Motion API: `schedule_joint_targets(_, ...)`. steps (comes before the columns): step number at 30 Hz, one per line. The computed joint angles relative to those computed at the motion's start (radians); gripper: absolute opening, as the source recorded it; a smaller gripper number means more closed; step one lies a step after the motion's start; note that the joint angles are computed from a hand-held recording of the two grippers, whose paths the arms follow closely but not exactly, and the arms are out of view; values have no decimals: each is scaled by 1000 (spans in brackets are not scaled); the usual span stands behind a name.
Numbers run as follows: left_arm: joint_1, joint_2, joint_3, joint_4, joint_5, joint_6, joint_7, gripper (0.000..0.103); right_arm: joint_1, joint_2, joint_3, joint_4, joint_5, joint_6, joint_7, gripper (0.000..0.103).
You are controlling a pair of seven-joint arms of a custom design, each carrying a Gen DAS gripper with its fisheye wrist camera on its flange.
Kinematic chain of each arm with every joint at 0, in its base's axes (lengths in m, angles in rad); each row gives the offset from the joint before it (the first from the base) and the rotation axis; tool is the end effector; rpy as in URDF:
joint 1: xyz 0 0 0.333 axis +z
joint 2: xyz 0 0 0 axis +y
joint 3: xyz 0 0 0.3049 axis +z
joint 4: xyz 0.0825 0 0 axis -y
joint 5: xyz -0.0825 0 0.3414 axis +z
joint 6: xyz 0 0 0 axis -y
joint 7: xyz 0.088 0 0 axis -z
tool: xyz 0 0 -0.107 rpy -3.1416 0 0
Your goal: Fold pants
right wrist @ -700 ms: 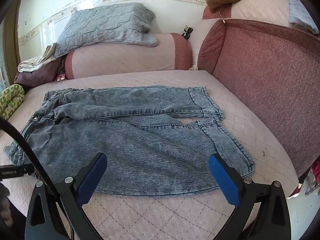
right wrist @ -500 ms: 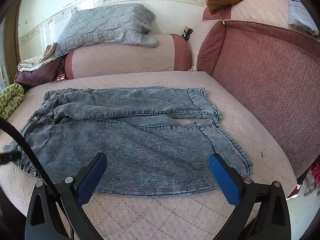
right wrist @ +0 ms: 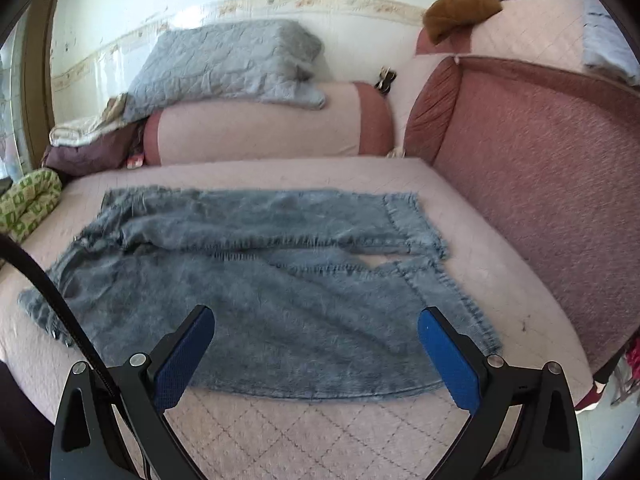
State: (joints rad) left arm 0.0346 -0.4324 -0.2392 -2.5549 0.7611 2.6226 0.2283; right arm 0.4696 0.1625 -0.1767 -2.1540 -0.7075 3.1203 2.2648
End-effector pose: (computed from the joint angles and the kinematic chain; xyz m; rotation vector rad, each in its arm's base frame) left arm 0.3955 -0.1039 0.4718 -2.1469 1.2029 -0.5410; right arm 0.5202 0.2191 0.4233 -1.9695 1.4299 -0.6693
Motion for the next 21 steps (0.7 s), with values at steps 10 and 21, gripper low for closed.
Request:
schedule_joint_targets(10, 29, 8, 17, -15, 16, 32, 4, 99, -13, 0, 20, 8, 35, -33, 1, 103)
schedule_joint_targets(21, 55, 211, 68, 210, -15, 62, 163, 99, -189, 107, 196, 165, 373, -14, -386, 103)
